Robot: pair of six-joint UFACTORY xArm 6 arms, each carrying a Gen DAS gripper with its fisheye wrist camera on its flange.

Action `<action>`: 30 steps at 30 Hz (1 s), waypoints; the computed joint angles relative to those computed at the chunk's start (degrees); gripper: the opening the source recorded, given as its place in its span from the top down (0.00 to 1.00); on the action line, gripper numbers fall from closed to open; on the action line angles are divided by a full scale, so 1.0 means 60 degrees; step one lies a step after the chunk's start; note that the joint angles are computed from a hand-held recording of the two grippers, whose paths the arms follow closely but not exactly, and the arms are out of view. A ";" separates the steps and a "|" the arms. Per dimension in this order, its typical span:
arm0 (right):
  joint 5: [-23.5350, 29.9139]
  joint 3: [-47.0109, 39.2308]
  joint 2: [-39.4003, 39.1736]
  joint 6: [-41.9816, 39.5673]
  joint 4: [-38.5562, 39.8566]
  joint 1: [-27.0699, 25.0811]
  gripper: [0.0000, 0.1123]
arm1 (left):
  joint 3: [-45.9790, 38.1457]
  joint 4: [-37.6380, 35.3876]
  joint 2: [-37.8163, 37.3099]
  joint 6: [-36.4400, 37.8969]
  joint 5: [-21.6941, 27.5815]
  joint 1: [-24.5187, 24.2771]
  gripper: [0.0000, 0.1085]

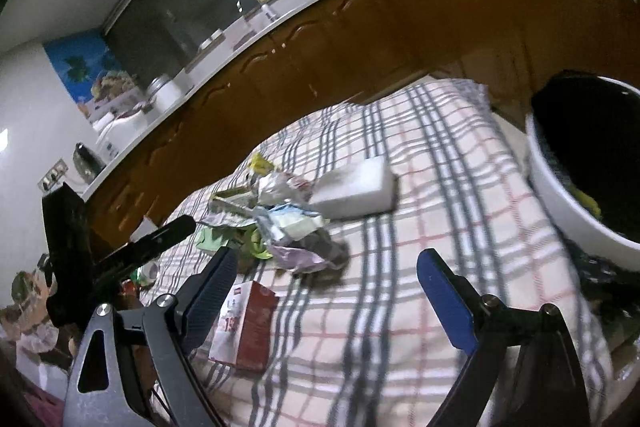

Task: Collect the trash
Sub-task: 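Move both tools back to the trash pile on the bed, then grasp crumpled white paper with the left tool while the right grasps crumpled foil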

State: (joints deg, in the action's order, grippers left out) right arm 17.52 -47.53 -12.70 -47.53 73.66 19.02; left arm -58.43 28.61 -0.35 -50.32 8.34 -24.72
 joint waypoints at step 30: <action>-0.0217 -0.1017 0.1190 0.0512 -0.1011 0.0645 0.99 | -0.0658 -0.5579 0.0901 0.5578 -0.0145 -0.0351 1.00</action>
